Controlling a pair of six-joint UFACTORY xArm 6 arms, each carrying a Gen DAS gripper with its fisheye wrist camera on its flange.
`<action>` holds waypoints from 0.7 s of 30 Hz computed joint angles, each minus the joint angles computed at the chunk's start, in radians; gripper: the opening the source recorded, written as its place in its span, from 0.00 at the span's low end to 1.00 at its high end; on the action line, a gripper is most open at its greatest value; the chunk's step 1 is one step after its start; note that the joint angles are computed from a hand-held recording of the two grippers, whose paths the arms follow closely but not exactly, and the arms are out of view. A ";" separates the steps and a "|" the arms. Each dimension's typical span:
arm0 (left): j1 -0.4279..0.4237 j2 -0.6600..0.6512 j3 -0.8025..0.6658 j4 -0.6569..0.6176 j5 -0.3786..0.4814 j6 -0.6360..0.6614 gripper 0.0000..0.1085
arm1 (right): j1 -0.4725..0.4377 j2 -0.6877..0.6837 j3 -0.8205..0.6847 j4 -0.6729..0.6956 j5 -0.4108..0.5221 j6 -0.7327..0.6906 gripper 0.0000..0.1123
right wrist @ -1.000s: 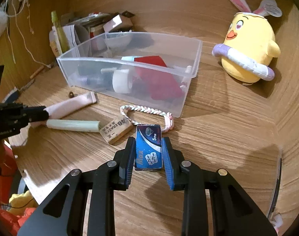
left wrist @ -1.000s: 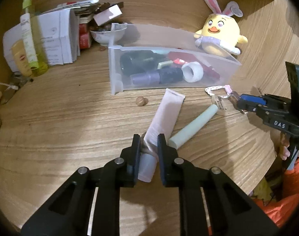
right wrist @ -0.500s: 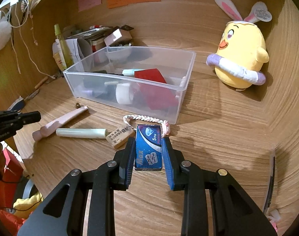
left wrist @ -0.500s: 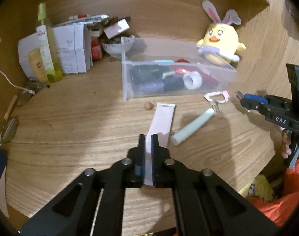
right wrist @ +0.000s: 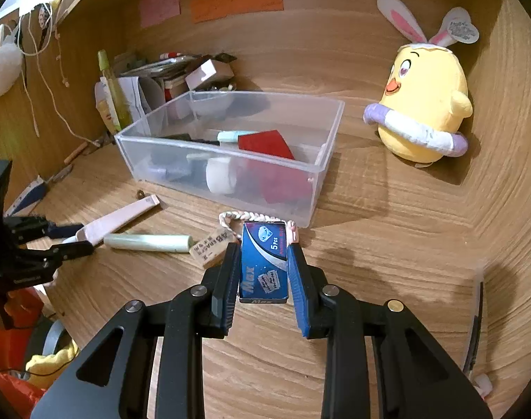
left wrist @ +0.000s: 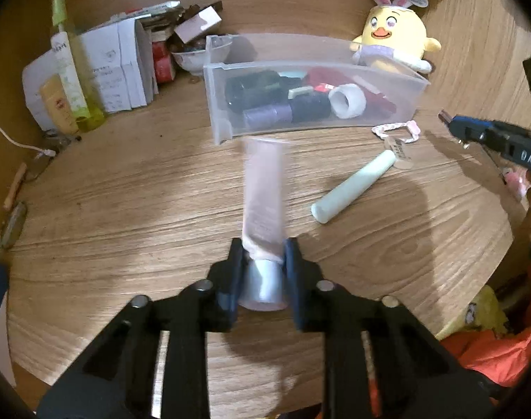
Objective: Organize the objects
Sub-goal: 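Lift staple box over clear box with right tool while left tool carries pink tube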
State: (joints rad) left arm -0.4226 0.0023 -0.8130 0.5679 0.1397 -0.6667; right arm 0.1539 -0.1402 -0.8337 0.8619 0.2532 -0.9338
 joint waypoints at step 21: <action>0.054 -0.110 -0.069 0.622 -0.089 -0.564 0.20 | 0.042 0.028 -0.114 0.203 -0.021 -0.154 0.22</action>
State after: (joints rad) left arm -0.3689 -0.1075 -0.8817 1.1900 0.0509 -1.2303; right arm 0.1956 -0.1119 -0.9472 1.0649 0.2321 -1.0879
